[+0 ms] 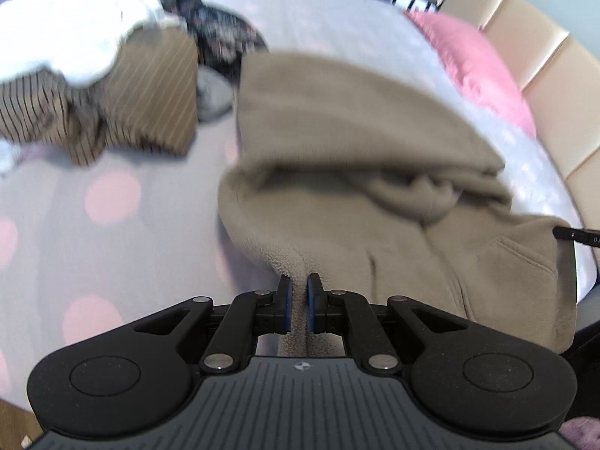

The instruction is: Fold clothes

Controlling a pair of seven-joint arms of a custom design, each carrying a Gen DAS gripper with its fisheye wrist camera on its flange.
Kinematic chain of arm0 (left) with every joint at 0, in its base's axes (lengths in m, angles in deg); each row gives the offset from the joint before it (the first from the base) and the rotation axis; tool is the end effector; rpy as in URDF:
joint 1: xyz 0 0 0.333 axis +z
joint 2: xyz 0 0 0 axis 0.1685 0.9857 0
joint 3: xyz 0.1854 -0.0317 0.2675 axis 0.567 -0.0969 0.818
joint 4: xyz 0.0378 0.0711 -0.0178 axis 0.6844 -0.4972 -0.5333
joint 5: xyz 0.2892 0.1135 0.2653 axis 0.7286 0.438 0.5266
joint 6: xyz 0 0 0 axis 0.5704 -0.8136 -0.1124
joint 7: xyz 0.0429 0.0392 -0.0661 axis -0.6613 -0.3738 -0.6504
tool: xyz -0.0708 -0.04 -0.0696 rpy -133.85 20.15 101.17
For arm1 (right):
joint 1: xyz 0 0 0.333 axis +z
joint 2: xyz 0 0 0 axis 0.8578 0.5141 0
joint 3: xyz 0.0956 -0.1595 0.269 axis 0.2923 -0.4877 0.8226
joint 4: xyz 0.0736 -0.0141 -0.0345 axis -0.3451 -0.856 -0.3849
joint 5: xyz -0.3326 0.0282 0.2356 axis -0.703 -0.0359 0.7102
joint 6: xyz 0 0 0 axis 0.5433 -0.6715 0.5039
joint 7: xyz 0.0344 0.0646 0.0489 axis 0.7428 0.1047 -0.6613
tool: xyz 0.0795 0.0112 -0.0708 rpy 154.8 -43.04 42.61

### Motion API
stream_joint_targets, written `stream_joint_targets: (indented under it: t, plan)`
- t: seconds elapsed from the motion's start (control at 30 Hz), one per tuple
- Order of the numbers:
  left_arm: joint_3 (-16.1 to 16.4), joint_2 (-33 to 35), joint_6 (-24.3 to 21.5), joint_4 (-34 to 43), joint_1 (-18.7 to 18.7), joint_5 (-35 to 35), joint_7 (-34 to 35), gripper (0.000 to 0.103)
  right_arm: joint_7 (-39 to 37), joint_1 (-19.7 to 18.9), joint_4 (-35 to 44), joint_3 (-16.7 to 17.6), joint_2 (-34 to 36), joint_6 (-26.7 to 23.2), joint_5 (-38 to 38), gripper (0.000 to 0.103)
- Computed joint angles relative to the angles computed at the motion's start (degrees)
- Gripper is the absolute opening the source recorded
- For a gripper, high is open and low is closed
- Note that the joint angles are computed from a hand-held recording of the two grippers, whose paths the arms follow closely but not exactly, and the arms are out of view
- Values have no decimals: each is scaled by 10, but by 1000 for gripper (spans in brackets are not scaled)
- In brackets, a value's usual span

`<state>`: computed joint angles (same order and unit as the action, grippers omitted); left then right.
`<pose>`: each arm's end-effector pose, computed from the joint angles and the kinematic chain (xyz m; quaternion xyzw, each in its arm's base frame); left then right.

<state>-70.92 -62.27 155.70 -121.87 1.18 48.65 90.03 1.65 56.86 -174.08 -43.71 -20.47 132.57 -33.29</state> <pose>0.3979 -0.0974 0.4145 -0.8172 0.4955 -0.2545 0.1482 0.6589 -0.0326 0.4141 -0.8471 0.4216 -0.0888 0.3110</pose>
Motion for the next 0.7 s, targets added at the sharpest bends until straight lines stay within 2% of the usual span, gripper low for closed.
stream_joint_targets:
  t: [0.1, 0.23, 0.4, 0.57, 0.7]
  plan:
    - [21, -7, 14, 8, 8, -1, 17, 6, 8, -5, 46, 5, 28, -15, 22, 10]
    - [43, 32, 58, 34, 23, -4, 39, 6, 40, -10, 118, 17, 80, -30, 43, 10]
    - [16, 115, 86, 95, 92, 36, 24, 6, 92, 2, 206, 33, 152, 0, 29, 10]
    - [-17, 200, 99, 147, 158, 116, -45, 6, 138, 19, 271, 40, 215, 30, -19, 10]
    - [-22, 241, 94, 176, 171, 193, -112, 7, 173, 31, 287, 40, 238, 46, -59, 11]
